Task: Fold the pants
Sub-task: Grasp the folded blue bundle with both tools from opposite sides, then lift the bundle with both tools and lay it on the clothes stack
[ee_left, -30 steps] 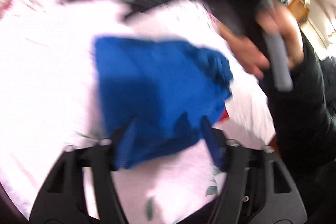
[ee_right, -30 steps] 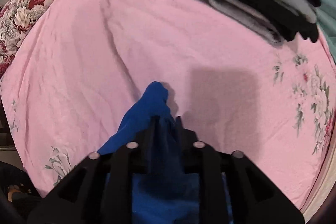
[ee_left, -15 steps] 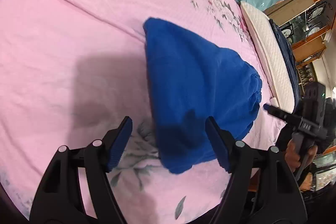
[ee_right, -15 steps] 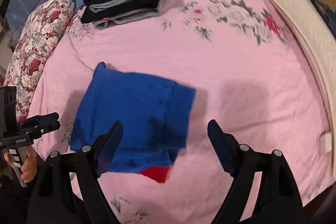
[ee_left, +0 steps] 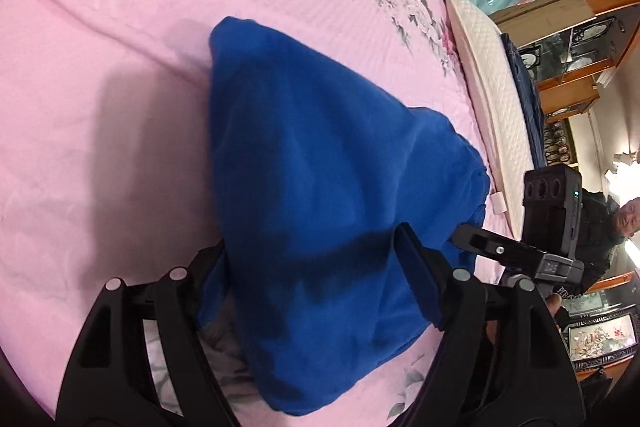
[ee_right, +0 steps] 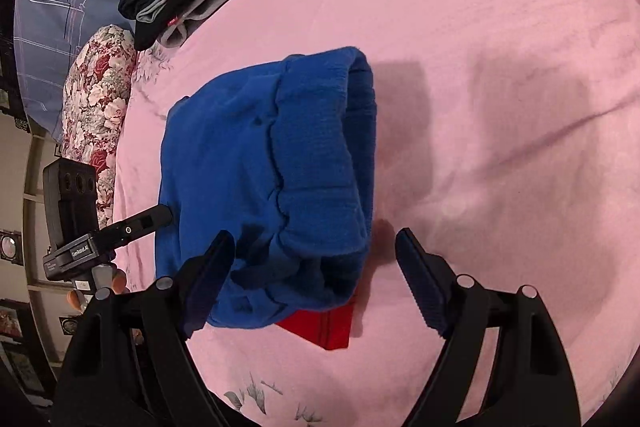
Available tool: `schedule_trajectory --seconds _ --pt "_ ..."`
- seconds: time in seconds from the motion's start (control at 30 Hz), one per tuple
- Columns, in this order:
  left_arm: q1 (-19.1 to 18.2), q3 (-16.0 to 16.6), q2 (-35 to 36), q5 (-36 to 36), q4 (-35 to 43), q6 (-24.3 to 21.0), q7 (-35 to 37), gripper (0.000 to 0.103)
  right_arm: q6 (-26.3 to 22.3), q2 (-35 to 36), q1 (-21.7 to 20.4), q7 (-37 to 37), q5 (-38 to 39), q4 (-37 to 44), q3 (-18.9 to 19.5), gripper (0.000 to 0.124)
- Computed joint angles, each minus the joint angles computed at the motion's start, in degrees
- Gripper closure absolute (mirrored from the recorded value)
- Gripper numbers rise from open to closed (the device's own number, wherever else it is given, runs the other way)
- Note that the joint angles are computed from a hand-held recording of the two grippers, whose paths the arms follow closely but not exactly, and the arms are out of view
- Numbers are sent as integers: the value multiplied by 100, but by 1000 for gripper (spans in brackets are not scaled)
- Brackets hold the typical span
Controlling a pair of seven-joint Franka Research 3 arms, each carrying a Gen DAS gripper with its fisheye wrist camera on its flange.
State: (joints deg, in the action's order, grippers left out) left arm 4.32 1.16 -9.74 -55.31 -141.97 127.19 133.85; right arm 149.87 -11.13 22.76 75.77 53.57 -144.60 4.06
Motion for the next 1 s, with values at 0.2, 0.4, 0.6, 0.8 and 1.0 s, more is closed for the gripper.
schedule_trajectory --seconds 0.2,0.4,0.6,0.8,1.0 --pt "-173 -27 -469 -108 -389 468 252 69 513 386 376 -558 670 246 -141 56" --pt "-396 190 -1151 -284 -764 636 494 78 1229 111 409 347 -548 -18 213 87" --pt "-443 473 -1755 -177 -612 708 309 80 1578 -349 677 944 -1489 -167 189 97" --pt "-402 519 -829 626 1398 837 -522 80 1264 -232 520 741 -2026 842 231 97" --pt "-49 143 1114 1546 4210 1036 -1239 79 900 1514 -729 1259 -3164 3703 1123 97"
